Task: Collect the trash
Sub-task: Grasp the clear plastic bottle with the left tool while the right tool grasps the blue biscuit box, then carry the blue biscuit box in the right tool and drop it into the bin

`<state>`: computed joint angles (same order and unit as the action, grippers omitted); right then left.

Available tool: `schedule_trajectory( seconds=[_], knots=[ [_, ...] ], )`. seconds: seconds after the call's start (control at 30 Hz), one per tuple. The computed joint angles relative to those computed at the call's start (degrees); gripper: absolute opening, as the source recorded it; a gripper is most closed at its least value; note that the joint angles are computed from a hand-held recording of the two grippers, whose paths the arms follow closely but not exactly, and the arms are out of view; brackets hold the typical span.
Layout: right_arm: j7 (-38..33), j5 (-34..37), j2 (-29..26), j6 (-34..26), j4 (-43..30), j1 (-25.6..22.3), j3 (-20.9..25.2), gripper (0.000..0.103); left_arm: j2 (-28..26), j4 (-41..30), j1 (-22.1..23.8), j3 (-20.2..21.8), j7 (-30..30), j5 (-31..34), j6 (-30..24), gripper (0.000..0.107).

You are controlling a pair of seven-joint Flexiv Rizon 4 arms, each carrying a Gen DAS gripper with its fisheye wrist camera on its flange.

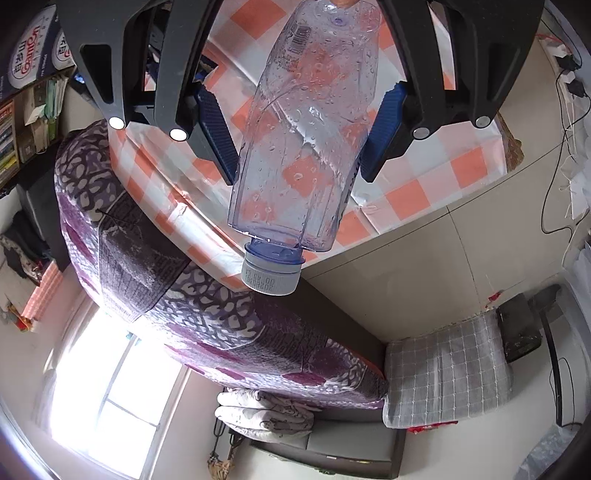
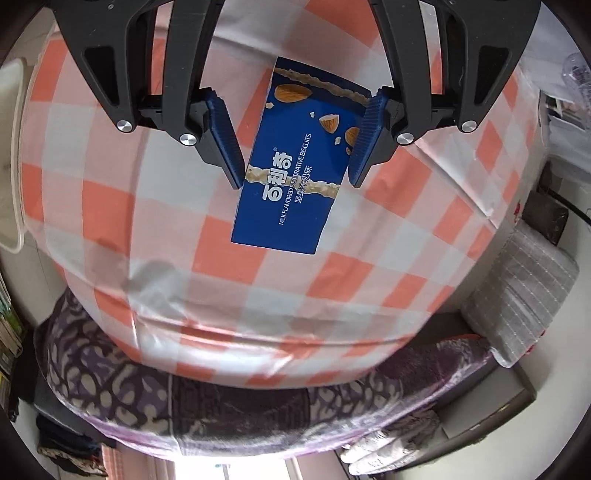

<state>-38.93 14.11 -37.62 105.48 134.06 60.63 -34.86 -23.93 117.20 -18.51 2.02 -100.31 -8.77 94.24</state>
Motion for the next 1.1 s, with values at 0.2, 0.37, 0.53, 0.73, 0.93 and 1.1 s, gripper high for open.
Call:
schedule_trajectory(
  seconds=[0.2, 0.37, 0.53, 0.73, 0.93, 1.1],
  knots=[
    [-5.73, 1.72, 2.38, 3.21, 1.27, 5.83, -7.63, 0.055, -0.84, 0.08, -3.74, 3.38, -2.09, -0.31, 4.21, 0.066],
    [-10.79, 4.13, 4.11, 4.62, 2.21, 8.89, -11.87, 0.055, -2.19, -0.53, -8.82, 7.35, -2.43, -2.12, 6.36, 0.066],
    [-13.49, 5.86, 6.42, 4.25, 4.18, 10.49, -13.95, 0.056, -3.73, -1.53, -13.06, 10.07, -1.22, -3.86, 6.17, 0.066],
    [-13.82, 8.26, 7.01, 5.2, 7.7, 11.91, -16.09, 0.056, -5.97, -3.29, -18.25, 13.71, -0.09, -4.31, 5.05, 0.066],
    [-13.4, 10.25, 9.38, 6.8, 10.72, 10.25, -16.97, 0.056, -7.78, -4.62, -21.52, 15.01, -0.12, -4.79, 5.42, 0.066],
    [-13.21, 11.45, 10.75, 7.34, 13.63, 10.53, -20.11, 0.056, -9.12, -6.1, -23.52, 14.57, 0.41, -5.14, 5.34, 0.067]
  ],
)
